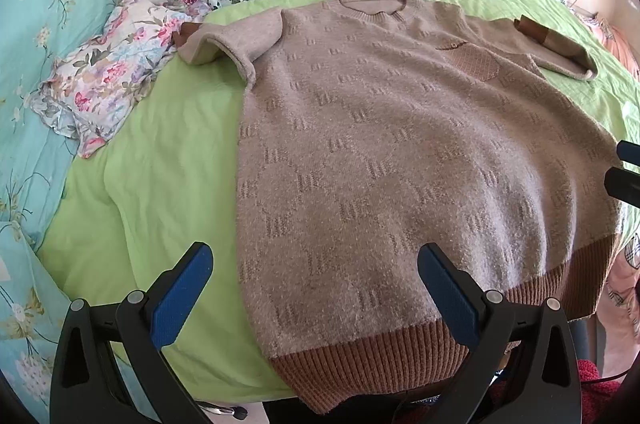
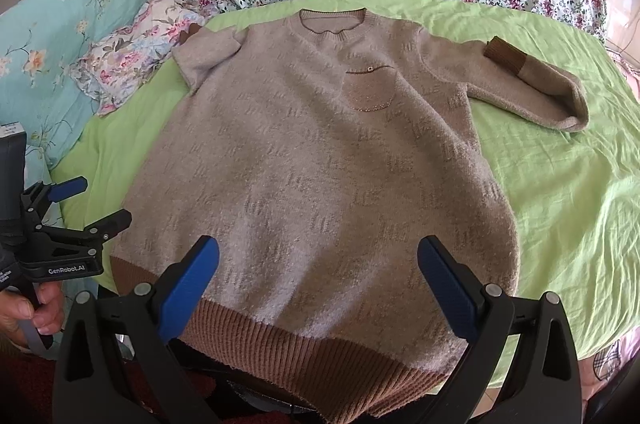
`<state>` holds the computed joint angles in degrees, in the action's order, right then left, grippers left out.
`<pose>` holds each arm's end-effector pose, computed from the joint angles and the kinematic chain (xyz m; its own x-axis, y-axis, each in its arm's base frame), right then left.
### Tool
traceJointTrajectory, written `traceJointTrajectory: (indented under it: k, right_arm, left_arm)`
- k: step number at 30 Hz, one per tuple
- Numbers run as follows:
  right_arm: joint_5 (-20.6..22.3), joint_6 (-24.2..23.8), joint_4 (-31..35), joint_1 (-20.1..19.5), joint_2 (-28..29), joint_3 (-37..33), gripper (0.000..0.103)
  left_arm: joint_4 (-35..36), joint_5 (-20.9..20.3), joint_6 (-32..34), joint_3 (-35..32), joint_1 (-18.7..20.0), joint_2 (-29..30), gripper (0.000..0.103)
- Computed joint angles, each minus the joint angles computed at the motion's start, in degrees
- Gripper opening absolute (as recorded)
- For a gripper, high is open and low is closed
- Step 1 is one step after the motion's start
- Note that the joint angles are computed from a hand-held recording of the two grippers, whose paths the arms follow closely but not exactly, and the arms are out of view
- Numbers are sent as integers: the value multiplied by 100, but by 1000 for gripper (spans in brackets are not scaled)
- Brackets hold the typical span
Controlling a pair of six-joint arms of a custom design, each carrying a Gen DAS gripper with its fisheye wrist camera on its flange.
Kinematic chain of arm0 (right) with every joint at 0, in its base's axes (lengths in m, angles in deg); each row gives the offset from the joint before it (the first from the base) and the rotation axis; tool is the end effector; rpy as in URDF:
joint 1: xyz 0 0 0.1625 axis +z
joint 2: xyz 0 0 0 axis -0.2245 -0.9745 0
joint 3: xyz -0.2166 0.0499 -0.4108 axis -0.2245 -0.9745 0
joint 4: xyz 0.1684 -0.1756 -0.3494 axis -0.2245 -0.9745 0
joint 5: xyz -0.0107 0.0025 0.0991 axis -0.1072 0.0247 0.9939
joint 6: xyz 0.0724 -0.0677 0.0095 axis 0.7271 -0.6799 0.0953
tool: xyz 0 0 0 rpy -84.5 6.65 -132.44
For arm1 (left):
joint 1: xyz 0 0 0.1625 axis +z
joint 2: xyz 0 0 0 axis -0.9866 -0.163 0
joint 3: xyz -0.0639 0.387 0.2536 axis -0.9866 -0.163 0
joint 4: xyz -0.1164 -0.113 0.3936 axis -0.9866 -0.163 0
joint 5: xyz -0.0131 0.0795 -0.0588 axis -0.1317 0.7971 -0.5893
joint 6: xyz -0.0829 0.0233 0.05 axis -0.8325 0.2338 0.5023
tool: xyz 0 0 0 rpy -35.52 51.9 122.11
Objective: Fold small clothes
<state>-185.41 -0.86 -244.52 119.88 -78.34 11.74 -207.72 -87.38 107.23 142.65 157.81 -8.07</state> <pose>0.3095 -0.7581 -0.0382 -0.8864 0.1153 0.4483 -0.1979 0.7812 -0.5921 0.0112 -0.8465 0.2584 -0.5192 0.3301 -0.7883 0.6625 0.7382 -0.1272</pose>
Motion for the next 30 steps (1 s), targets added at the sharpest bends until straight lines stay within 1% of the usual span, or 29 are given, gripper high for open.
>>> traceJointTrajectory:
  k: [5,9,10,12,14,17,20,22,25,26,29,30]
  right_arm:
    - [85,4,16,-58,0,-2,100]
    - [129,20,77,-93,10,-32,100]
    - [142,23,82,-102,12,-39,100]
    - [166,24,77,-121,12,-42,100]
    - [198,4,49,-143,14,-48,99]
    - [214,-190,-82,-223,-24,-52,99]
    - [74,-455,-293,-387,-130,-79,93]
    - [-64,-610,-357,-557,-226,-174,84]
    - [-99,-877,-437,-895,-404,-353,83]
    - [-145,-882,-341,-958,-422,-488,83]
    - [-67,-912,19,-1211,-423,-1046,83]
    - [-214,-892,315,-1263,-341,-1383,83]
  left_arm:
    - [312,64,-120,-143,6,59,102]
    - [743,37,-342,-316,33,103,102]
    - [958,41,-465,-378,36,112,102]
    - [884,-48,-431,-413,49,152,102]
    - [841,-49,-372,-459,47,200,102]
    - [954,-60,-370,-588,47,278,102]
    - [1086,-9,-340,-792,46,392,102]
    - [1025,60,-241,-959,36,509,102]
    - [1089,-105,-284,-1251,40,646,102]
    - [1143,-119,-287,-1390,33,714,102]
    - [1327,-95,-309,-1743,10,891,102]
    - [1380,-138,-344,-1821,9,926,102]
